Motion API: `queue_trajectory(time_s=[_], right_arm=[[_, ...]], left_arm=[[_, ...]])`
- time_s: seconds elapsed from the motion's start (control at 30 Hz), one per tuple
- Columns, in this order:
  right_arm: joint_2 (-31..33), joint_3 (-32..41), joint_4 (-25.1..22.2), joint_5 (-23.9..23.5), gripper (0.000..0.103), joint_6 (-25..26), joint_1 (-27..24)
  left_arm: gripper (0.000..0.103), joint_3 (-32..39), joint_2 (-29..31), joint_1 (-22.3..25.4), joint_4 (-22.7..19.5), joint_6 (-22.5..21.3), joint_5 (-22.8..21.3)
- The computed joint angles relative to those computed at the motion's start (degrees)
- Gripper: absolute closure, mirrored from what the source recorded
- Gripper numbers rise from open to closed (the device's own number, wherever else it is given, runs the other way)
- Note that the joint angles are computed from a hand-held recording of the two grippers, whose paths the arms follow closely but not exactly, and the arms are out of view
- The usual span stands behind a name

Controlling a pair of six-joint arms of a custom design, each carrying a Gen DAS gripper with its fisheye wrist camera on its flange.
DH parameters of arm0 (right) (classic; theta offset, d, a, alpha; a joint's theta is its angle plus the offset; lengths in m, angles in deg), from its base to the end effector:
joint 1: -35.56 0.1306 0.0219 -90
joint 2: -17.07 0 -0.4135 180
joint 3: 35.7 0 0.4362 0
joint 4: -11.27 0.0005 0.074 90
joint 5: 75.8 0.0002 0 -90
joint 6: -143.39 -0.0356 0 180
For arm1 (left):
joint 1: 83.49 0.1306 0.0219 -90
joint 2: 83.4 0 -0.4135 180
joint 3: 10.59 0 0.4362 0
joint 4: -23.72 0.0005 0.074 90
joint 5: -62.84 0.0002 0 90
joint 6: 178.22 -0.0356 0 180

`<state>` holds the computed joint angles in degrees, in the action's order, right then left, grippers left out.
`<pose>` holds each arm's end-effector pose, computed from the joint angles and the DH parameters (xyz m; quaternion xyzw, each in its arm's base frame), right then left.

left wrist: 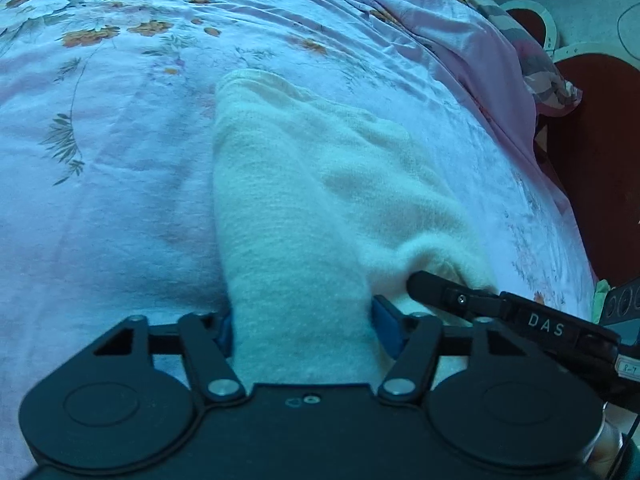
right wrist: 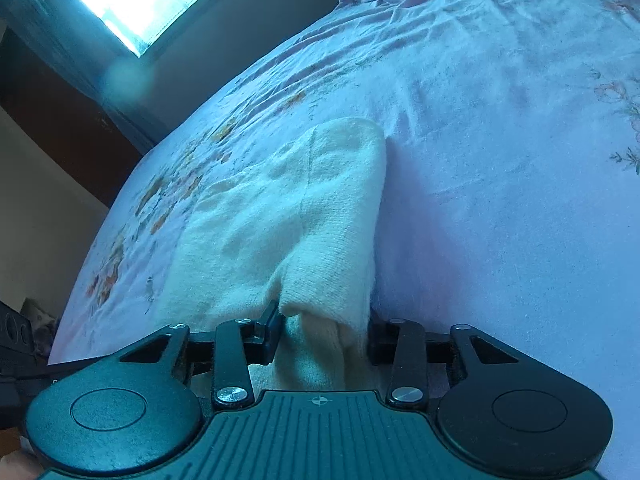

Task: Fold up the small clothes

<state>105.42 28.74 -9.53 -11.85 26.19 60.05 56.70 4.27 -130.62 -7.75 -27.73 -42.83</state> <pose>0.4341 0.2144 0.2924 -0.0655 0.9010 0.3507 0.2469 0.3337 -0.3461 0.3066 -0.1532 0.9247 -0.1852 0.2951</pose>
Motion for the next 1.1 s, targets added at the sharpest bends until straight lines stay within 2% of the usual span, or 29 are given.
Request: queue_trajectory(time_s=[0.13, 0.2, 0.27, 0.4, 0.5, 0.67, 0.8, 0.97, 1.1], right_arm=[[0.4, 0.9, -1.1, 1.9, 0.065, -0.1, 0.9], [1.1, 1.1, -0.5, 1.2, 0.064, -2.5, 0.6], [1.3, 1.4, -0.9, 1.7, 0.064, -2.5, 0.8], [-0.8, 0.8, -0.5, 5.8, 0.073, -2.1, 2.7], [-2.9, -0.2, 1.3, 5.8, 0.075, -3.0, 3.2], [-6.2, -0.3, 1.9, 6.8, 0.076, -1.3, 5.9], [-8.7, -0.2, 1.9, 7.3, 0.076, -1.5, 8.6], [-12.4, -1.1, 1.8, 8.0, 0.076, -1.9, 13.1], [-14.4, -2.7, 2.0, 9.7, 0.076, -2.2, 17.3]], left_arm=[[0.054, 0.8, 0.4, -0.7, -0.7, -0.4, -1.6], [0.056, 1.1, 0.6, -1.0, -1.1, -0.5, -2.2], [0.059, 1.6, 0.8, -1.3, -1.8, -0.7, -3.0], [0.069, 2.6, 0.7, -2.7, -3.5, -2.1, -6.4], [0.072, 2.3, -0.4, -3.4, -3.9, -1.9, -7.5], [0.072, 1.9, -3.4, -5.5, -6.1, -1.1, -11.0], [0.072, 0.8, -7.6, -7.9, -9.3, 0.0, -14.8], [0.072, -1.3, -13.9, -12.4, -16.0, 4.8, -19.9], [0.072, -3.7, -17.4, -16.1, -20.2, 11.2, -23.5]])
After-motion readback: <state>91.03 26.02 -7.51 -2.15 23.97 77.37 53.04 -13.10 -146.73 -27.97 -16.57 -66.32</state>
